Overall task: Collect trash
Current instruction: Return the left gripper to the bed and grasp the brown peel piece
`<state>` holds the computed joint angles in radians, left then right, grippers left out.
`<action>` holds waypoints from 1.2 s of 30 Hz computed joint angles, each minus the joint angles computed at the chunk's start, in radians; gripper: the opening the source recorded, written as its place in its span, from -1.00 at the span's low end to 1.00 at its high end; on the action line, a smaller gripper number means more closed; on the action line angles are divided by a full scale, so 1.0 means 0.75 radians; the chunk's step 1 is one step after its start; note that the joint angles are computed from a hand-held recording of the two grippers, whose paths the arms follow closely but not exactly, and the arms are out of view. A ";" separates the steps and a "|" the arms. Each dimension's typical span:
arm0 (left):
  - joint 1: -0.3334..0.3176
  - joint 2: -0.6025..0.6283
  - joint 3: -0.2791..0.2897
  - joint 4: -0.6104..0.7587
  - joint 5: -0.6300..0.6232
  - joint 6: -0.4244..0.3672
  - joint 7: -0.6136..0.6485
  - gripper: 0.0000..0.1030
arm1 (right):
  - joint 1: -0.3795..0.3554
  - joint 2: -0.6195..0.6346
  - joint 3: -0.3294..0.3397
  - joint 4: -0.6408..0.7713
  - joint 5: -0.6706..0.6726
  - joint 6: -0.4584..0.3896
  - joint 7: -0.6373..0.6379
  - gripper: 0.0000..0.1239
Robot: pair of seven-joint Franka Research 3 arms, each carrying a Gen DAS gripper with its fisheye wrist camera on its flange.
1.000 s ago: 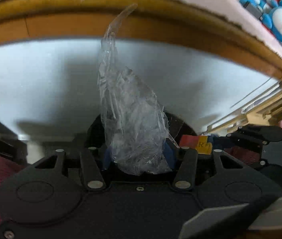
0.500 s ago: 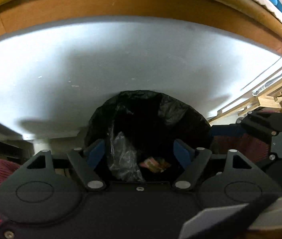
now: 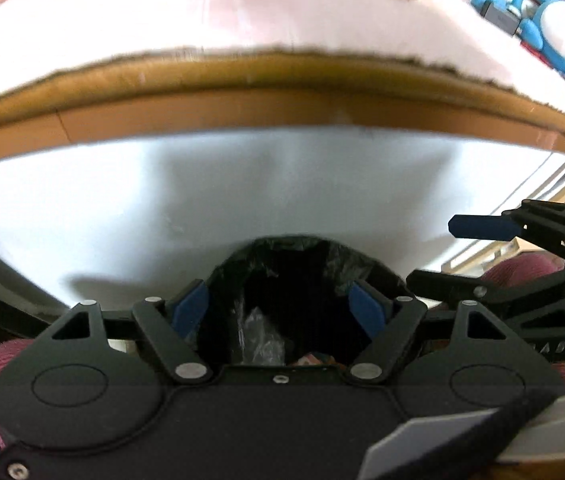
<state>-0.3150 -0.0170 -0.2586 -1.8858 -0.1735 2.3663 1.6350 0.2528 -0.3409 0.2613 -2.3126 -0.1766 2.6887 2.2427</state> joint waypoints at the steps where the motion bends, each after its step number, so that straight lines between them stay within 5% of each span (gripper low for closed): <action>1: 0.001 -0.018 0.001 -0.006 -0.001 0.014 0.002 0.50 | -0.013 -0.011 0.008 0.001 -0.020 0.010 0.016 0.31; 13: -0.045 -0.135 0.022 -0.021 -0.017 0.333 0.008 0.62 | -0.250 -0.143 0.147 0.057 -0.300 0.058 0.243 0.31; 19: -0.014 -0.025 0.018 0.100 0.103 0.565 -0.186 0.70 | -0.401 -0.121 0.192 0.141 -0.468 0.033 0.390 0.31; 27: -0.011 0.321 0.034 0.493 0.435 0.441 -0.591 0.68 | -0.476 0.058 0.126 0.295 -0.682 0.014 0.653 0.26; 36: -0.032 0.447 0.042 0.557 0.608 0.408 -0.632 0.69 | -0.430 0.217 0.013 0.420 -0.860 -0.040 0.839 0.29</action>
